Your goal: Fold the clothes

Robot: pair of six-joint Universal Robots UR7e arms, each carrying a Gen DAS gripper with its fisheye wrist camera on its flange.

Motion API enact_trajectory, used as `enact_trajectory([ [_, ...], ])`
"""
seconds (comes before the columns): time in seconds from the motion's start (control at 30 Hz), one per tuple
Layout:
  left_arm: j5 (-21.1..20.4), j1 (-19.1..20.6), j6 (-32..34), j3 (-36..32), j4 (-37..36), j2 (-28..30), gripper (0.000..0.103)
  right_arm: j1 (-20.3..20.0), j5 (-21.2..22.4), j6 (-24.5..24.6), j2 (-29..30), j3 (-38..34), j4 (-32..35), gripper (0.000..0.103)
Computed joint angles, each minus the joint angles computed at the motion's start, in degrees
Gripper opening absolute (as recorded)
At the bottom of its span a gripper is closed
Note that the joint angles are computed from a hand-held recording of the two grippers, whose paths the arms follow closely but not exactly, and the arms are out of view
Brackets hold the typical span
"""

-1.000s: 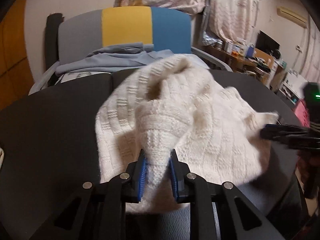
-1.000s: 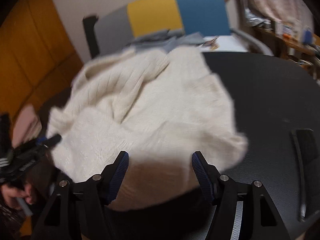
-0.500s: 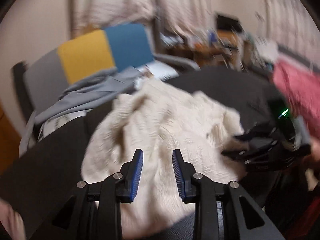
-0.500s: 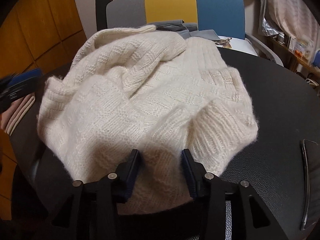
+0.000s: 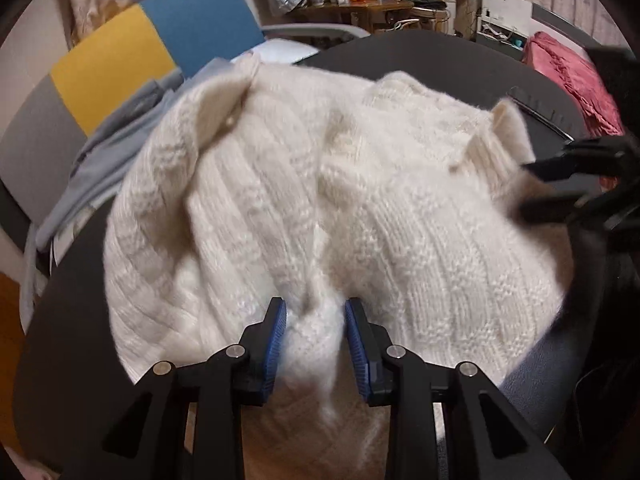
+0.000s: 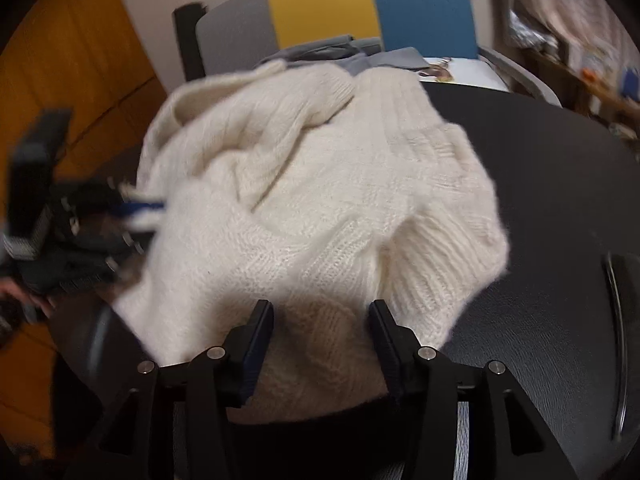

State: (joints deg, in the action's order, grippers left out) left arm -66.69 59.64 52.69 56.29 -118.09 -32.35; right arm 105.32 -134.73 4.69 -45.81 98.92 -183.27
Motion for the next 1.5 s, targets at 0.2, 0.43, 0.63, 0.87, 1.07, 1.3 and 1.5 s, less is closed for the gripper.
enact_trajectory([
  [0.2, -1.5, 1.0, -6.2, -1.5, 5.1, -0.3, 0.018, 2.1, -2.7, -4.1, 1.6, -4.0, 13.0, 0.011],
  [0.43, -1.4, 0.7, -10.1, 5.2, 7.9, -5.8, 0.011, -1.5, -3.5, -6.9, 3.7, -10.7, 15.5, 0.006],
  [0.63, -8.1, 0.1, -14.0, 12.0, 10.6, -10.2, 0.011, -3.8, -1.6, -8.8, 6.6, -17.8, 15.6, 0.006],
  [0.87, -15.2, -0.4, -24.1, 12.5, 9.4, -8.1, 0.010, -4.6, -2.8, -12.4, 10.9, -26.5, 19.3, 0.007],
  [1.07, -17.7, -1.6, -31.1, 15.5, 1.8, -7.3, 0.009, -5.1, -0.8, -14.5, 10.7, -26.5, 17.9, 0.008],
  [1.3, -20.2, -1.4, -27.1, 6.8, 3.0, -7.9, 0.018, -2.3, 4.4, -8.1, 2.1, -12.0, 0.8, 0.072],
  [1.5, 0.6, -2.8, -12.7, -7.3, -8.1, 1.7, 0.026, 1.7, 4.4, -1.5, 3.1, -9.9, 3.8, 0.073],
])
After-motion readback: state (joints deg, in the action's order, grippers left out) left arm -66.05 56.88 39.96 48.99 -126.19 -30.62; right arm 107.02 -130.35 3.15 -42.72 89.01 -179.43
